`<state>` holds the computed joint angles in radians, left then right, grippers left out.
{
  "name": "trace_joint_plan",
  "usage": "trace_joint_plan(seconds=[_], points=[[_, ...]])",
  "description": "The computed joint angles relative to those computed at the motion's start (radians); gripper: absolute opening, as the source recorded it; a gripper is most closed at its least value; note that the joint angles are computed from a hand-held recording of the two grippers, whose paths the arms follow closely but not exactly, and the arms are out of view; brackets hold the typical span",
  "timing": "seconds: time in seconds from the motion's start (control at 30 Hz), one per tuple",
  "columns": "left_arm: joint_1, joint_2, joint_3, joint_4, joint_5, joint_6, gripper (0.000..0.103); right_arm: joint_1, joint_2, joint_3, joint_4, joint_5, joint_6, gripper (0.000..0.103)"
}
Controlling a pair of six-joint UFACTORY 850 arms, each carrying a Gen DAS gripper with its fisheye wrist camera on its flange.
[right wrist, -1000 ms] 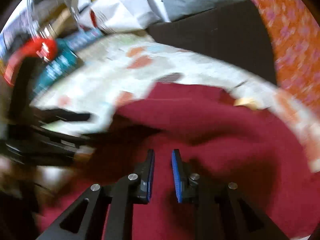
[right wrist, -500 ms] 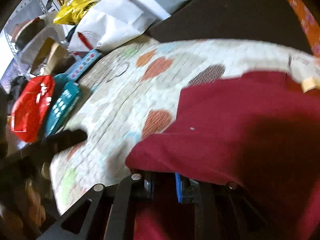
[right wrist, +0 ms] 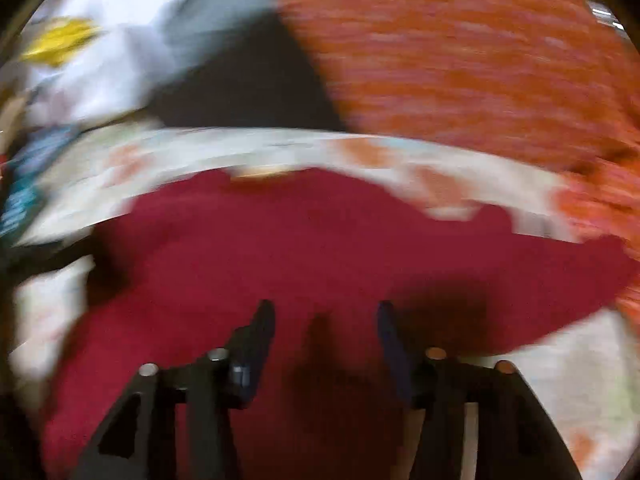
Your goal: Fold small clothes
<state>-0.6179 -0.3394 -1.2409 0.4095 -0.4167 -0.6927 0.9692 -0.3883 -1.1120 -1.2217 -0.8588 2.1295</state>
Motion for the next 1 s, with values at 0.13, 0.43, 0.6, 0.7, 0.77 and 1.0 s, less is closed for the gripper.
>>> trace_joint_plan(seconds=[0.13,0.43,0.6,0.7,0.77,1.0], points=[[-0.021,-0.015,-0.006,0.075,-0.02,-0.048,0.069,-0.102,-0.007,0.02,0.044,0.212,-0.043,0.025],[-0.02,0.019,0.019,0.162,0.035,-0.163,0.069,-0.078,0.008,-0.002,-0.068,0.031,-0.063,0.006],[-0.013,0.033,0.023,0.058,0.061,-0.069,0.069,-0.112,0.034,0.069,-0.09,0.161,0.043,0.009],[-0.001,0.065,0.044,-0.073,0.112,0.04,0.069,-0.083,0.17,0.228,-0.142,0.098,0.292,0.03],[0.006,0.08,0.053,-0.139,0.143,0.092,0.069,-0.078,0.253,0.327,-0.105,0.02,0.415,0.046],[0.024,0.077,0.041,-0.272,0.165,0.203,0.069,-0.251,0.491,0.639,-0.237,0.095,0.96,0.05]])
